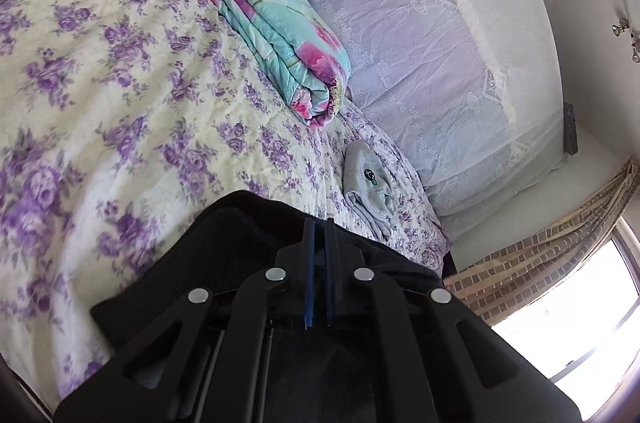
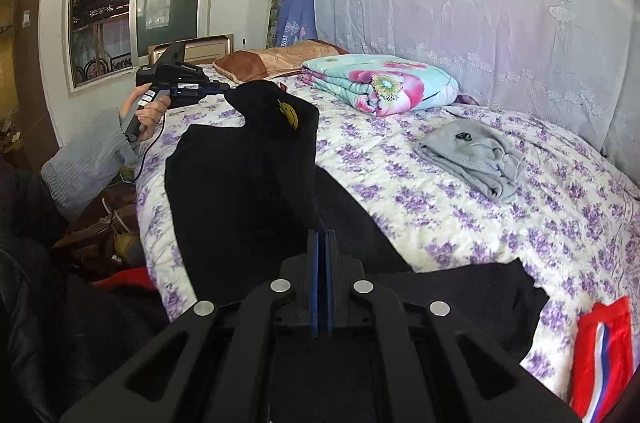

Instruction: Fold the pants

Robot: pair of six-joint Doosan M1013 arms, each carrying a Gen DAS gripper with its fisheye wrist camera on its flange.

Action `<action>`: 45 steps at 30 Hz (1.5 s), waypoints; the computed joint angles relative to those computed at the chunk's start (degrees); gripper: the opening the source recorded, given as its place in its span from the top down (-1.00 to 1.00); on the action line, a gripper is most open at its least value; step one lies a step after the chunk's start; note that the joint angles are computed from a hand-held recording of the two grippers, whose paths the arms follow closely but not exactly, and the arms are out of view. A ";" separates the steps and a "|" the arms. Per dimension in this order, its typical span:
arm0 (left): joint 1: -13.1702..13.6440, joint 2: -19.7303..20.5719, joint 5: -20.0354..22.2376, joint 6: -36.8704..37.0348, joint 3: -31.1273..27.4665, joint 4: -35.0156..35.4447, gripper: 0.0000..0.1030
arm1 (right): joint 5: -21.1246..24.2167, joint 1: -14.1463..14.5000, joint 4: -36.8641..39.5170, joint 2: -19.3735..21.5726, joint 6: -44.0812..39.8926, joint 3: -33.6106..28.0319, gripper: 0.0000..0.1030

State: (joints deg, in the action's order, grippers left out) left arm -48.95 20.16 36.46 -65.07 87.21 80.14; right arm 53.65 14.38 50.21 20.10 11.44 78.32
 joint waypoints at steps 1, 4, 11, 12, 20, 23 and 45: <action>-0.66 -0.43 0.74 -1.98 1.01 0.94 0.94 | -0.26 -0.01 -0.25 -0.57 -0.78 1.52 0.95; -2.55 -1.63 4.42 -6.58 3.89 2.39 0.94 | 0.13 0.17 -2.08 -1.25 -0.75 4.58 0.94; -5.29 -2.45 6.84 -16.88 8.02 3.61 0.95 | -2.02 1.10 -6.19 -1.36 -0.68 7.81 0.94; -5.58 -2.18 6.17 -15.30 7.33 3.03 0.95 | -2.08 1.02 -5.82 -1.42 -0.73 7.91 0.94; -3.94 1.76 3.60 7.95 -3.08 -19.17 0.12 | -2.46 0.58 -3.29 -1.88 -1.06 7.99 0.94; -3.43 3.24 9.76 14.99 -6.21 -28.73 0.12 | -1.76 0.15 -2.21 -1.82 -1.00 7.83 0.94; -2.98 0.61 17.68 17.15 -4.44 -28.55 0.86 | 1.98 1.00 -4.42 -0.93 0.39 7.65 0.93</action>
